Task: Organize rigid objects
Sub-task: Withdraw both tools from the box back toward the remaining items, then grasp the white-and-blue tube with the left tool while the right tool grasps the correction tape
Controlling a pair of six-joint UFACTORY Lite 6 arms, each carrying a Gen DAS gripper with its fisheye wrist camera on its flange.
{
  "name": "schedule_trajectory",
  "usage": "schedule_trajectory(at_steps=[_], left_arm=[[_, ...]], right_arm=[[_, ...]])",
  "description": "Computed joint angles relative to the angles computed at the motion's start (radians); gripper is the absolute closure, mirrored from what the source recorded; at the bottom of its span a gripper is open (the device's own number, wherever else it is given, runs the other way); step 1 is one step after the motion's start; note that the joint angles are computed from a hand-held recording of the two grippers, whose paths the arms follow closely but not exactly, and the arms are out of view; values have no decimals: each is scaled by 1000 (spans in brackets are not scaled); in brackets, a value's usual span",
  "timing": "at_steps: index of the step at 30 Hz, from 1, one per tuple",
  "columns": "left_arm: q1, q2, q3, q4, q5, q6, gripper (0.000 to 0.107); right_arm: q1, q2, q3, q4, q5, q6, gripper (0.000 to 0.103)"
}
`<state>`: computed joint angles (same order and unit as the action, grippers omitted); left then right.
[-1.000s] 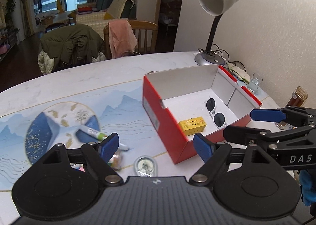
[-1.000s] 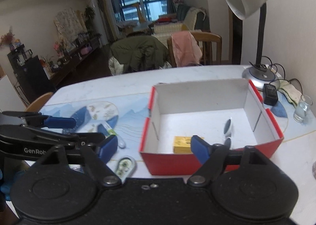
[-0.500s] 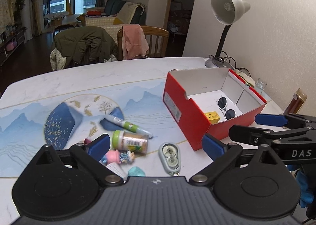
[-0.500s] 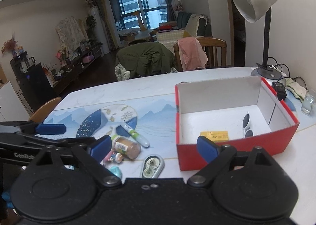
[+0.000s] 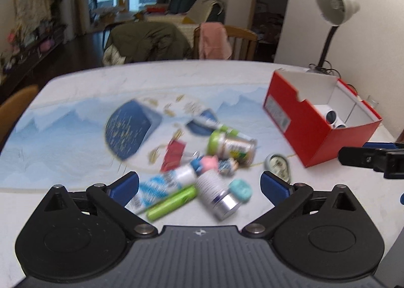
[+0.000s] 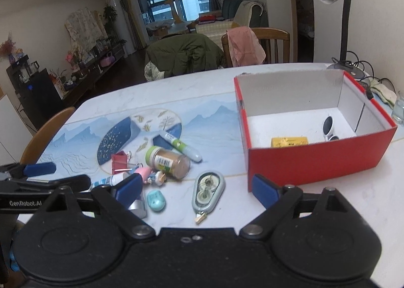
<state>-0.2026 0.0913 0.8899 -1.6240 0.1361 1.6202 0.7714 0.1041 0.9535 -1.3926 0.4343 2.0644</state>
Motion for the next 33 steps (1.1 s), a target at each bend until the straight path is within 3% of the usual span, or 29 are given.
schedule_trajectory(at_steps=[9, 19, 33], left_arm=[[98, 52, -42, -268, 27, 252, 4], [111, 222, 86, -442, 19, 456, 4], [133, 580, 454, 213, 46, -13, 4]], right_arm=[[5, 170, 111, 75, -15, -56, 11], [-24, 321, 225, 155, -40, -162, 14], [-113, 503, 406, 374, -97, -445, 25]])
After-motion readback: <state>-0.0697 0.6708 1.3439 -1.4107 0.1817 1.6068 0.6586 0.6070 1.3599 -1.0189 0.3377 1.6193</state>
